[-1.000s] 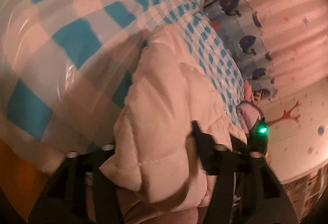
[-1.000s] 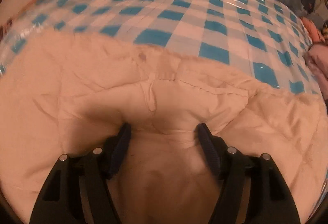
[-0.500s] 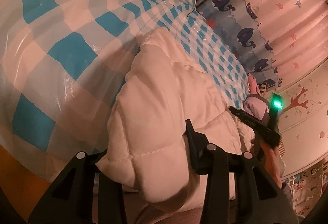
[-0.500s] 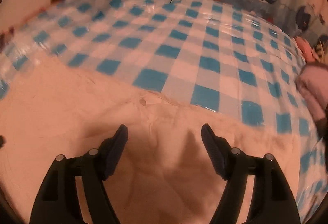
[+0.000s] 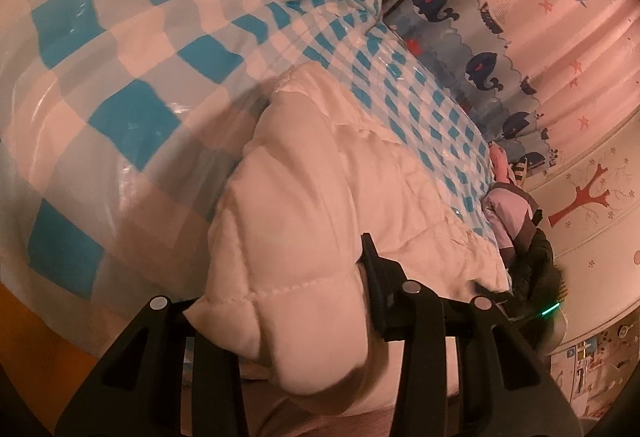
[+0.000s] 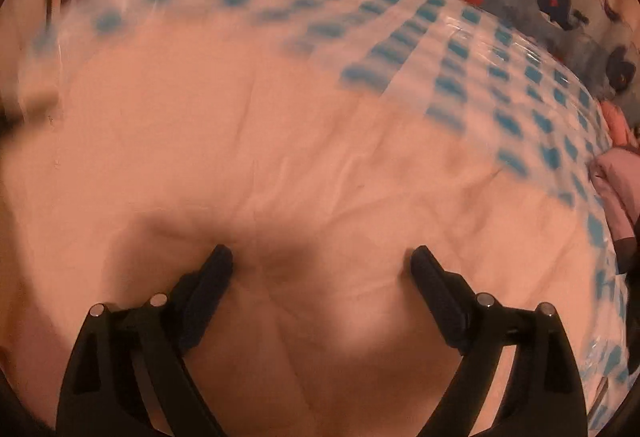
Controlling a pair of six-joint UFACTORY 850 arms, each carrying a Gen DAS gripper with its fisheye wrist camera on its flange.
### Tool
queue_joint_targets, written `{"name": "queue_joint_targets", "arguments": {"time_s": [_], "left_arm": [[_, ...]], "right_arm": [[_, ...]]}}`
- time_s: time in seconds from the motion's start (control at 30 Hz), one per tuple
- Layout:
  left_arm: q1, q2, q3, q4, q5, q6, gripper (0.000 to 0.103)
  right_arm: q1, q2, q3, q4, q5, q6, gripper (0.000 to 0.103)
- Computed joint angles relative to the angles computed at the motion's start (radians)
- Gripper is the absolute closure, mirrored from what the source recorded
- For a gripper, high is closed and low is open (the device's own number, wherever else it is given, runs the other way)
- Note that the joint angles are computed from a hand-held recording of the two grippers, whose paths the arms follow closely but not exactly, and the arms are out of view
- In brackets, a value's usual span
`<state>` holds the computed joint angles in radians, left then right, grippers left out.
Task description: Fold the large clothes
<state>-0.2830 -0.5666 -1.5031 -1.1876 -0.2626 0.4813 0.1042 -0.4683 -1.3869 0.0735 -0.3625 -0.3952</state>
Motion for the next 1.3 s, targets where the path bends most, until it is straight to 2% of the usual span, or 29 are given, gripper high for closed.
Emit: {"name": "queue_joint_targets", "arguments": {"time_s": [0.03,0.1,0.2,0.27,0.3,0.37,0.47,0.53,0.57,0.63,0.7,0.77,0.93,1.17,1.3], "left_arm": [[-0.014,0.004,-0.007,0.089,0.028,-0.062,0.068],[-0.03,0.01,-0.024,0.29,0.053,-0.227,0.069],[-0.035,0.017,-0.037,0.399,0.053,-0.317,0.07],[-0.046,0.02,-0.044,0.548,0.061,-0.444,0.07],[-0.052,0.02,-0.049,0.607,0.059,-0.501,0.07],[-0.074,0.021,-0.063,0.814,0.058,-0.691,0.071],[-0.109,0.038,-0.074,1.128,0.067,-0.945,0.073],[-0.13,0.044,-0.098,1.321,0.051,-1.102,0.073],[-0.141,0.044,-0.111,1.393,0.039,-1.154,0.073],[-0.168,0.039,-0.145,1.556,0.009,-1.267,0.073],[-0.196,0.032,-0.176,1.669,-0.019,-1.334,0.074],[-0.219,0.023,-0.209,1.725,-0.044,-1.359,0.074],[-0.274,-0.012,-0.304,1.757,-0.078,-1.321,0.075],[-0.34,-0.11,-0.498,1.584,-0.099,-1.121,0.079],[-0.408,-0.253,-0.739,1.451,-0.168,-0.914,0.081]], "right_arm": [[-0.007,-0.002,-0.003,0.053,-0.001,-0.021,0.015],[-0.025,0.016,-0.029,0.103,-0.069,-0.015,0.017],[-0.025,0.129,0.063,0.086,-0.001,-0.026,0.018],[-0.005,0.105,0.08,-0.066,-0.034,0.089,0.018],[0.005,0.094,0.092,-0.11,-0.024,0.125,0.017],[0.004,0.085,0.12,-0.074,0.056,0.086,0.015],[-0.036,0.1,0.1,0.217,-0.006,-0.156,0.015],[-0.064,0.139,0.132,0.426,-0.003,-0.325,0.015],[-0.084,0.148,0.13,0.531,-0.053,-0.396,0.015],[-0.147,0.131,0.1,0.74,-0.241,-0.493,0.015],[-0.212,0.134,0.115,0.95,-0.343,-0.613,0.015],[-0.277,0.158,0.152,1.117,-0.439,-0.712,0.015],[-0.404,0.171,0.159,1.263,-0.59,-0.752,0.015],[-0.561,0.086,0.151,1.421,-0.846,-0.682,0.014],[-0.631,0.052,0.176,1.523,-0.978,-0.661,0.014]]}}
